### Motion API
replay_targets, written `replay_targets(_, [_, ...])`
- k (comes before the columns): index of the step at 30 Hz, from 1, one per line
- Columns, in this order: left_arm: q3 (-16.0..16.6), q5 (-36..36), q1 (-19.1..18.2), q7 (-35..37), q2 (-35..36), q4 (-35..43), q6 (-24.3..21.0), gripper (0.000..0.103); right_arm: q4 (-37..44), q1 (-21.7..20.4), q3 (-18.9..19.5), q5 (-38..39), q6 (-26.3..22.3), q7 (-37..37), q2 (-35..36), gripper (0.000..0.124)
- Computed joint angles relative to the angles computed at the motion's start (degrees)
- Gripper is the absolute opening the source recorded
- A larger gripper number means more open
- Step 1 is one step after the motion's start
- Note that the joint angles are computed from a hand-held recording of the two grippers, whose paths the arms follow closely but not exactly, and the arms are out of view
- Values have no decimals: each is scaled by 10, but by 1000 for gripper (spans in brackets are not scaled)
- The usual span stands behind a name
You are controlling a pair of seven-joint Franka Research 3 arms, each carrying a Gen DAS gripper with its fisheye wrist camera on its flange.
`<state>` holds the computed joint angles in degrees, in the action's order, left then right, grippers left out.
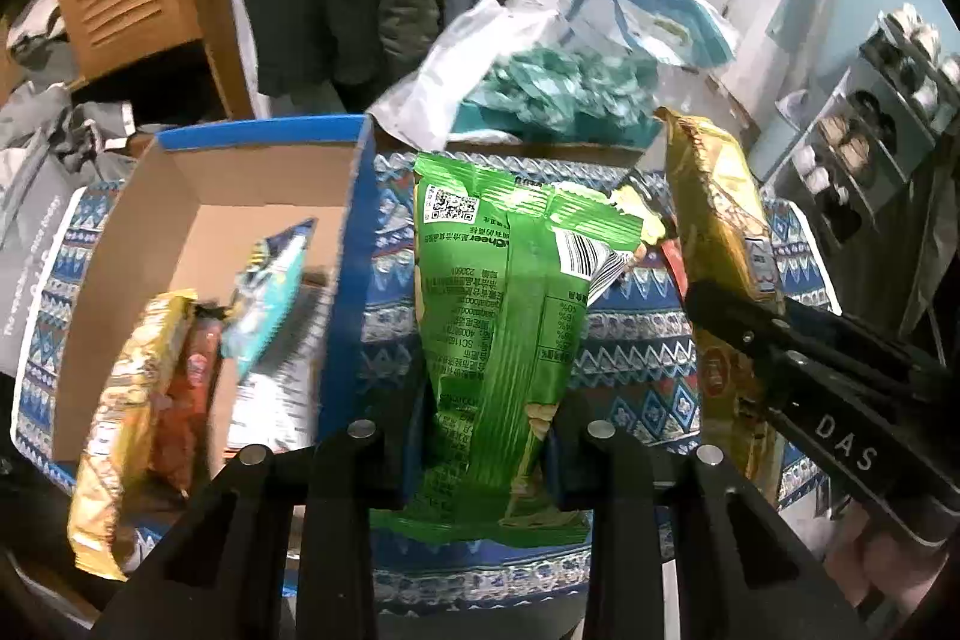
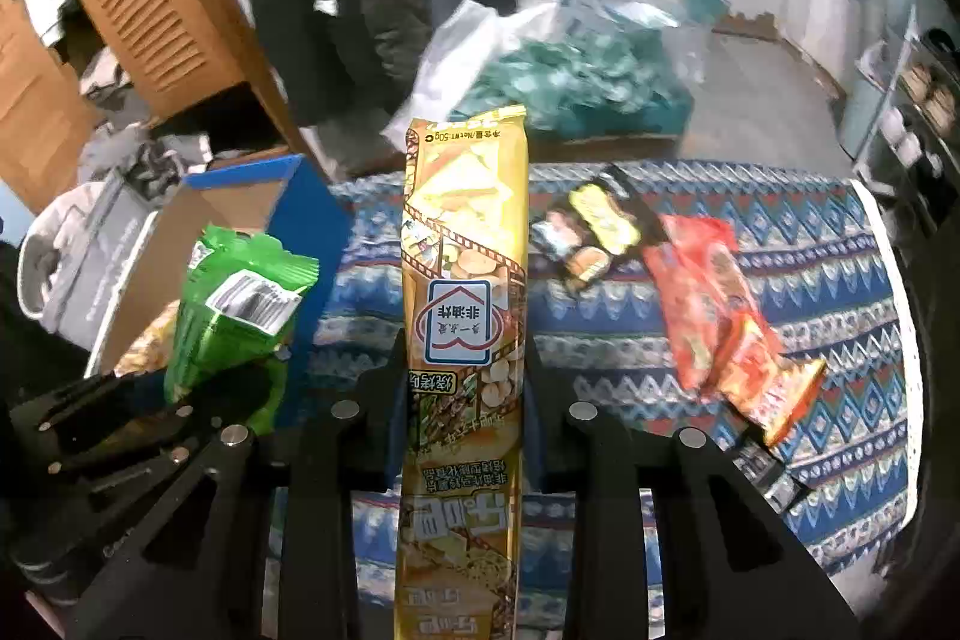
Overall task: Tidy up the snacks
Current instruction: 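Lift both held bags and carry them over the cardboard box, then lower both bags into the box and open both tools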
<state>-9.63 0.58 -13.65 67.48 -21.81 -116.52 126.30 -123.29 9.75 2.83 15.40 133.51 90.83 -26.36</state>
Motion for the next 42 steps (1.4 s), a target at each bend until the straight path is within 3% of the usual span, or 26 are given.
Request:
replay_targets(19, [54,-2,60,2,-58,-42,9,31,123,68,33,20,0,10,105,29])
replay_targets(42, [88,-21,111,7,-72,-79,3,31,244,130,54,14,-28,37,236,29])
